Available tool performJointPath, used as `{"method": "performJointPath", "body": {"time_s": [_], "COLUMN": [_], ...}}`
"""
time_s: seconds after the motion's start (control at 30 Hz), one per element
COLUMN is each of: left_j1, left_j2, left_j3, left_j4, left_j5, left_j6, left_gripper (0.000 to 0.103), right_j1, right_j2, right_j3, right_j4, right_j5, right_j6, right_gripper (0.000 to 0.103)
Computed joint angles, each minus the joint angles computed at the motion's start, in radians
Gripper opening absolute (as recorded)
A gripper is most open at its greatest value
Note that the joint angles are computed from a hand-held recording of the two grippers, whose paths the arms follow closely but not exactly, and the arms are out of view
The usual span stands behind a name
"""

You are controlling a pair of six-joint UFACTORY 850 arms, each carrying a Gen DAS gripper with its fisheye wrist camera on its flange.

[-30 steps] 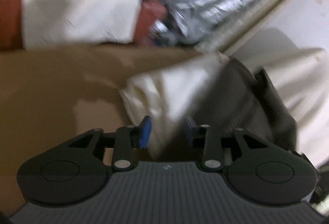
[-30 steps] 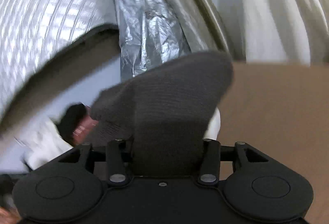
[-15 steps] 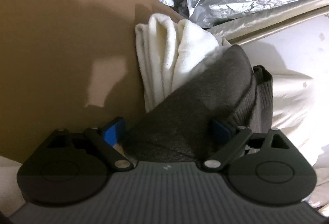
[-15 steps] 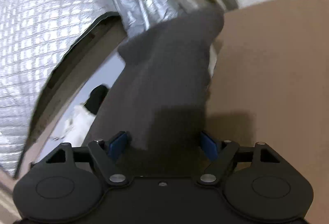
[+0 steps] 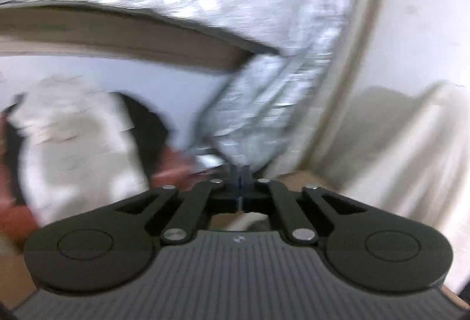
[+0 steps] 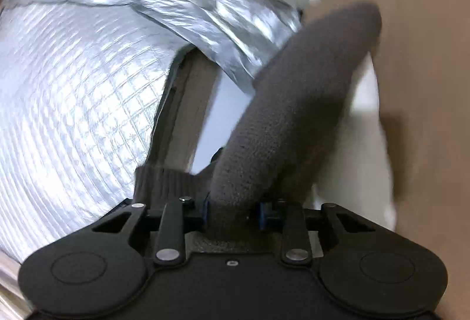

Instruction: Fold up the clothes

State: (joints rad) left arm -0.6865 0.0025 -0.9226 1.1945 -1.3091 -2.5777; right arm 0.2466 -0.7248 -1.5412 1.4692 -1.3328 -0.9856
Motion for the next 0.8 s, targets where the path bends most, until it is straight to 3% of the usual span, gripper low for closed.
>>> {"method": "performJointPath", "body": {"time_s": [0.03, 0.1, 0.13, 0.2, 0.37, 0.4, 0.5, 0.67, 0.73, 0.8], "left_j1": [-0.008, -0.039, -0.068, -0.134, -0.200, -0.215, -0.209, -0.182, -0.173, -0.175], "left_j2": [-0.009, 0.000, -0.010, -0.074, -0.144, -0.169, -0.186, -0.236, -0.249, -0.239], "left_j3": [0.011, 0.072, 0.094, 0.087, 0.070, 0.053, 0.052, -0.027, -0.028, 0.001], "left_j4": [-0.050, -0.098, -0.108, -0.097, -0.065, -0.067, -0.006, -0.084, -0.085, -0.040], "left_j5": [0.014, 0.128, 0.159, 0.132, 0.149, 0.148, 0.248, 0.251, 0.256, 0.269], "left_j6": [-0.034, -0.133, -0.199, -0.321, -0.437, -0.450, -0.514, -0.277, -0.243, -0.307], "left_gripper": [0.016, 0.017, 0.017, 0.021, 0.036, 0.045, 0.048, 0.054, 0.055, 0.055], "right_j1": [0.012, 0.043, 0.049, 0.030, -0.033, -0.041, -0.059, -0.019, 0.001, 0.028], "right_j2": [0.030, 0.101, 0.120, 0.124, 0.115, 0.112, 0.081, -0.045, -0.116, -0.193], "right_j3": [0.034, 0.128, 0.163, 0.202, 0.203, 0.195, 0.160, -0.037, -0.139, -0.246], "right_j4": [-0.059, -0.154, -0.158, -0.106, -0.025, -0.011, 0.059, 0.046, 0.023, 0.038], "right_j5": [0.063, 0.252, 0.304, 0.293, 0.196, 0.188, 0.184, 0.268, 0.288, 0.334], "right_j6": [-0.063, -0.212, -0.268, -0.341, -0.378, -0.382, -0.380, -0.296, -0.218, -0.145], "right_gripper": [0.047, 0.053, 0.054, 0.059, 0.065, 0.069, 0.077, 0.081, 0.081, 0.079]}}
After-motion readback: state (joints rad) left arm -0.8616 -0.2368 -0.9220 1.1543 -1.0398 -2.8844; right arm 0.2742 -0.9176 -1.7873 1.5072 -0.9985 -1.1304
